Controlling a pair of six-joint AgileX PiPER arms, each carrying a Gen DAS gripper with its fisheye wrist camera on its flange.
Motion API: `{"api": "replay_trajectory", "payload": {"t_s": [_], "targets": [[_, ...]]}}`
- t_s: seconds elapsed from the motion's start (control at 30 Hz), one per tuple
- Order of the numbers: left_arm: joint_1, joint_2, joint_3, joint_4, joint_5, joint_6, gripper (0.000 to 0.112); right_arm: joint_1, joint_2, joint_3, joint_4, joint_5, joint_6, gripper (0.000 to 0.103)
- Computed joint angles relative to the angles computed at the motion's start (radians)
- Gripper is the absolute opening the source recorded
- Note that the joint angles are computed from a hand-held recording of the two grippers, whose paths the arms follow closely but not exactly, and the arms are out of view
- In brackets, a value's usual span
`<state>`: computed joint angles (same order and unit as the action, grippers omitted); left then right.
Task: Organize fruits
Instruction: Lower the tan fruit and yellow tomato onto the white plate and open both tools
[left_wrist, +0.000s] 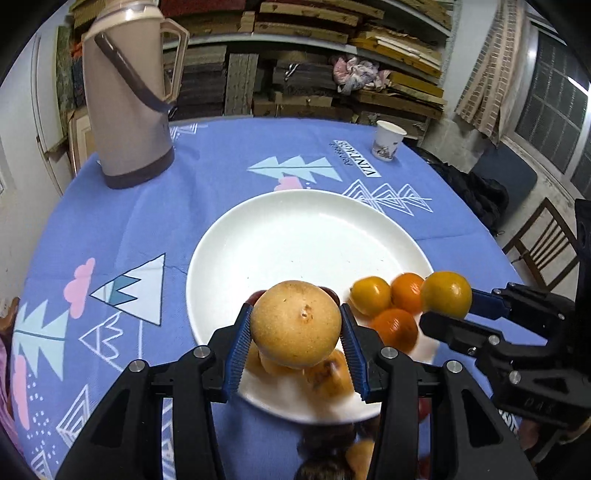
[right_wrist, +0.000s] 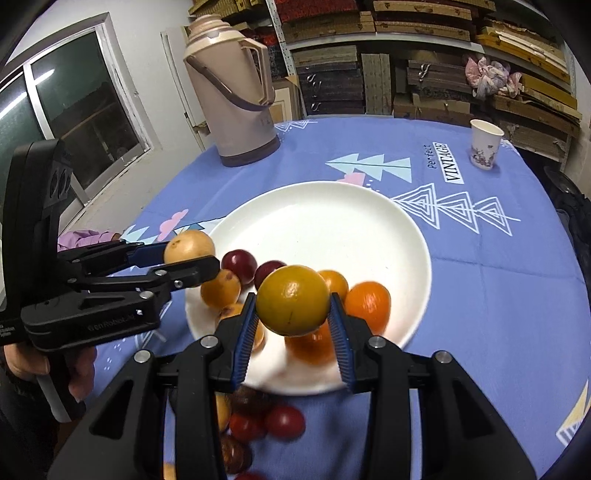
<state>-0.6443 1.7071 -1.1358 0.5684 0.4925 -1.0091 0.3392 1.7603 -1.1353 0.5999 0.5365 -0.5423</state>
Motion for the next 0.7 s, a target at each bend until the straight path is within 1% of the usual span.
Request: {"api": "replay_trajectory", "payload": {"t_s": [0.2,0.43,0.5,0.53,0.57,0.6,0.63,0.7], "targets": [[0.046,0.067,-0.053,-0.07,-0.012,0.066,0.047,0.002,0.088,-0.071,-0.004,0.005,0.021,0.037],[0.061,0.089,-0.064,-0.088,-0.027,0.082,0.047,0.008,0.14,-0.1,-0.027,-0.004,0.05,0.038],[0.072,0.096,-0.067,-0.113,-0.036,0.095,0.048,0.01,0.149,-0.104,-0.038,-0.012,0.068,0.039],[0.074,0.097,-0.067,-0.116,-0.038,0.093,0.049,0.008,0.149,-0.101,-0.026,-0.017,0.059,0.043],[0.077,0.097,-0.07,-0.119,-0.033,0.088,0.058,0.007,0.146,-0.097,-0.018,-0.026,0.053,0.054],[0.077,0.096,-0.073,-0.114,-0.024,0.071,0.07,0.007,0.135,-0.082,-0.014,-0.054,0.054,0.058],[0.076,0.089,-0.07,-0.092,-0.02,0.039,0.074,0.005,0.122,-0.067,-0.005,-0.073,0.049,0.062],[0.077,0.054,-0.038,-0.061,-0.038,-0.013,0.075,-0.007,0.107,-0.058,0.021,-0.061,0.027,0.063]]}}
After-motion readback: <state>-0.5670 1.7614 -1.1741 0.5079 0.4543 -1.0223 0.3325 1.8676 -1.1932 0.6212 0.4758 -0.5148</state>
